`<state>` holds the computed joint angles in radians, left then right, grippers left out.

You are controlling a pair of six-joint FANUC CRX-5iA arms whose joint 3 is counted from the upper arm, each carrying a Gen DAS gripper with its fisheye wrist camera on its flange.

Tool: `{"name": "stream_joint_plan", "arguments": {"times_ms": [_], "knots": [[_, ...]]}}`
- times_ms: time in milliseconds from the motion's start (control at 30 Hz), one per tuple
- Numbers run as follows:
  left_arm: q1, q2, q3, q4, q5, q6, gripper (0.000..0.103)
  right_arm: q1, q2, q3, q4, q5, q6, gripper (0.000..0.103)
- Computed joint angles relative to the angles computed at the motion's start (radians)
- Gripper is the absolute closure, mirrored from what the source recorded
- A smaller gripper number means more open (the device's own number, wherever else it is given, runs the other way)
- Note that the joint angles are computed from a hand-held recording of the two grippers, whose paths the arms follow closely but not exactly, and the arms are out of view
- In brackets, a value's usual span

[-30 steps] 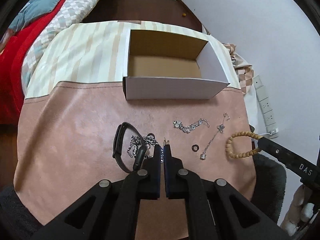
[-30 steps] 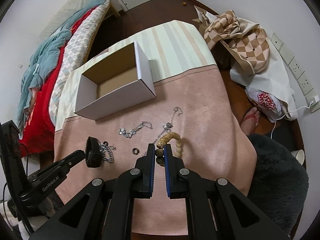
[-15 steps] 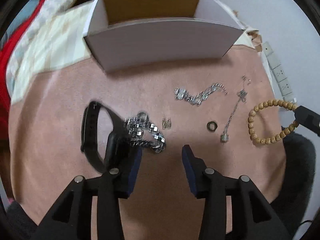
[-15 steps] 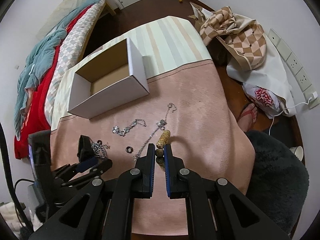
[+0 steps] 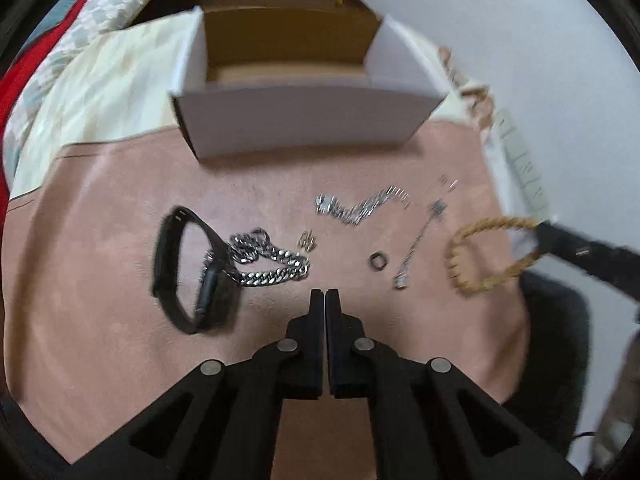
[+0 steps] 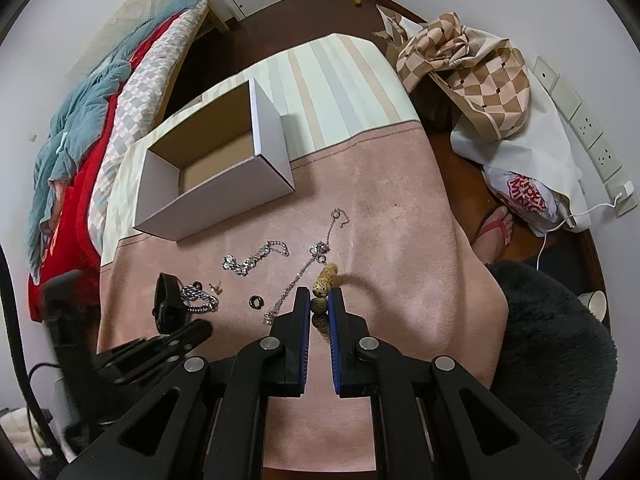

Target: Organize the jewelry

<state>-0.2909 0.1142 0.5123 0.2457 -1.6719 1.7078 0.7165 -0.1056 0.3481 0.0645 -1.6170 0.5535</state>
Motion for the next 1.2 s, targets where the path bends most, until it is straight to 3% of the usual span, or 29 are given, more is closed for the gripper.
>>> {"name": "stream_joint_plan", "arguments": {"times_ms": [200,267,367,467,500,533,833,867,900,1000,1200], "knots": [[0.053,-0.014,0.063,0.058,0.016,0.0,0.103,0.0,0.007,0.026,-0.003,0.013,0.004,0.094],[0.043,-0.022,0.077,0.021,0.033,-0.04,0.103,0.005,0.016,0.039,-0.002,0.014,0.008,0.094],[0.009,0.035,0.15,-0.059,-0.032,-0.082,0.097,0.015,0.027,0.052,0.001,0.013,0.016,0.094],[-0.005,0.037,0.104,-0.081,-0.037,-0.106,0.069,0.017,0.029,0.05,-0.004,0.008,0.012,0.094],[-0.012,0.036,0.084,-0.088,-0.036,-0.108,0.051,0.017,0.026,0.045,-0.004,0.007,0.009,0.094],[-0.018,0.034,0.073,-0.099,-0.038,-0.111,0.047,0.015,0.024,0.042,-0.007,0.007,0.007,0.094],[-0.139,0.086,0.117,-0.296,-0.06,-0.197,0.047,-0.022,0.004,0.001,-0.015,0.0,-0.006,0.094],[-0.136,0.07,0.089,-0.287,-0.026,-0.201,0.049,-0.025,0.003,-0.001,-0.016,0.001,-0.006,0.094],[-0.127,0.062,0.07,-0.272,-0.007,-0.202,0.055,-0.026,0.002,-0.004,-0.017,0.002,-0.007,0.094],[-0.107,0.069,0.072,-0.236,-0.006,-0.198,0.096,-0.03,0.0,-0.01,-0.024,0.003,-0.008,0.094],[-0.013,0.028,-0.001,-0.055,0.035,-0.132,0.101,-0.03,0.001,-0.005,-0.028,0.007,-0.007,0.094]]}}
